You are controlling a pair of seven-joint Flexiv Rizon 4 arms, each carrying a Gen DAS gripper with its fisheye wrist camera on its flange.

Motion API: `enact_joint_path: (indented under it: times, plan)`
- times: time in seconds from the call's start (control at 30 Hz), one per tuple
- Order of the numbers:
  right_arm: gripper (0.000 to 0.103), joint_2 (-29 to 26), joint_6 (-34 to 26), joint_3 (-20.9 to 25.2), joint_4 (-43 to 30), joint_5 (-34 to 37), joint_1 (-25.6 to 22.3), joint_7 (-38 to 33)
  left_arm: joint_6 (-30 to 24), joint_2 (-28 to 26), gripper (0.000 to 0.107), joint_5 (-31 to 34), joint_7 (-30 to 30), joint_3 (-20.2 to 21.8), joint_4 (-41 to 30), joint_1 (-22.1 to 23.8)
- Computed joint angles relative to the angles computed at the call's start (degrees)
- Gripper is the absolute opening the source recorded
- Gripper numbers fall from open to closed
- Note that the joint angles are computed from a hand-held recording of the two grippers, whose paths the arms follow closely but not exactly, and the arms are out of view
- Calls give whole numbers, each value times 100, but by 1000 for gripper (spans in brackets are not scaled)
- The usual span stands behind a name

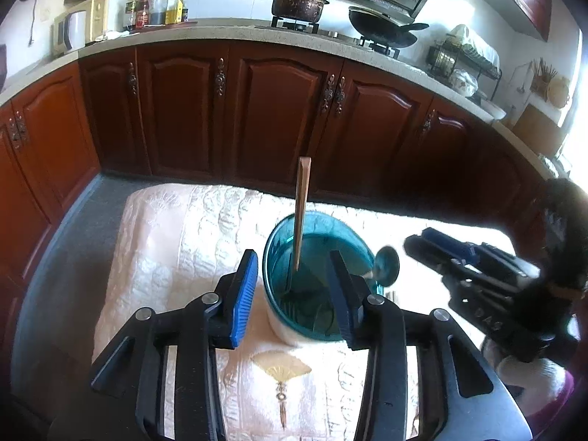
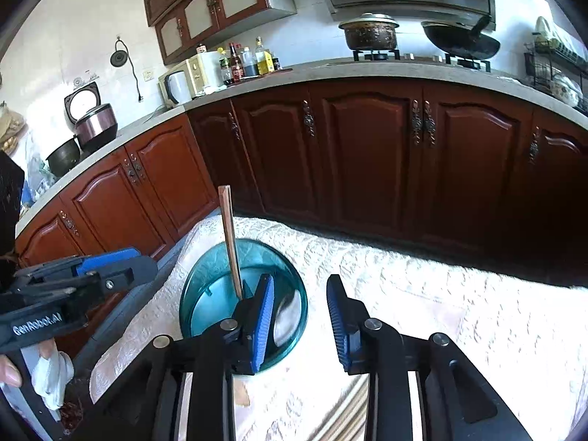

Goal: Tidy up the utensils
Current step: 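Lower the fork into the holder and open the left tool while the right tool drops the spoon in, then grasp one wooden chopstick with the left tool while the right tool grasps the white ceramic spoon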

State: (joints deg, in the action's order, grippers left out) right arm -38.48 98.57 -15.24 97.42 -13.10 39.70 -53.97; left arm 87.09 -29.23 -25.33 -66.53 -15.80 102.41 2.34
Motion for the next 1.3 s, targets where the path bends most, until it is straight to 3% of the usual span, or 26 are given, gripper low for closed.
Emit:
enact_joint_path:
  times: [0.07, 0.23, 0.57, 0.67, 0.93, 1.17, 1.3]
  plan:
    - [30, 103, 83, -119, 189, 75, 138, 33, 89, 40, 41, 90, -93, 158, 97, -139]
    - [35, 408, 166, -914, 805, 400, 938, 163, 371, 98, 41, 463, -343, 537, 268, -465]
    - [36, 809, 259, -2395, 1880, 1026, 2484, 133, 753, 304, 48, 821, -479, 199, 757, -293]
    - [38, 898, 260, -2642, 2064, 1172, 2780, 113, 825, 370, 51, 870, -472, -74, 911, -91]
    - [39, 1039, 235, -3105, 2453, 1363, 3355, 2, 893, 543, 55, 966, -456, -589, 1241, 308]
    - [39, 1165, 254, -3084, 2748, 1491, 3416, -66, 878, 607, 55, 994, -399, -856, 1408, 515]
    - [40, 1238, 244, -2898, 2910, 1536, 3282, -17, 786, 573, 55, 945, -208, -1488, 1568, 1056]
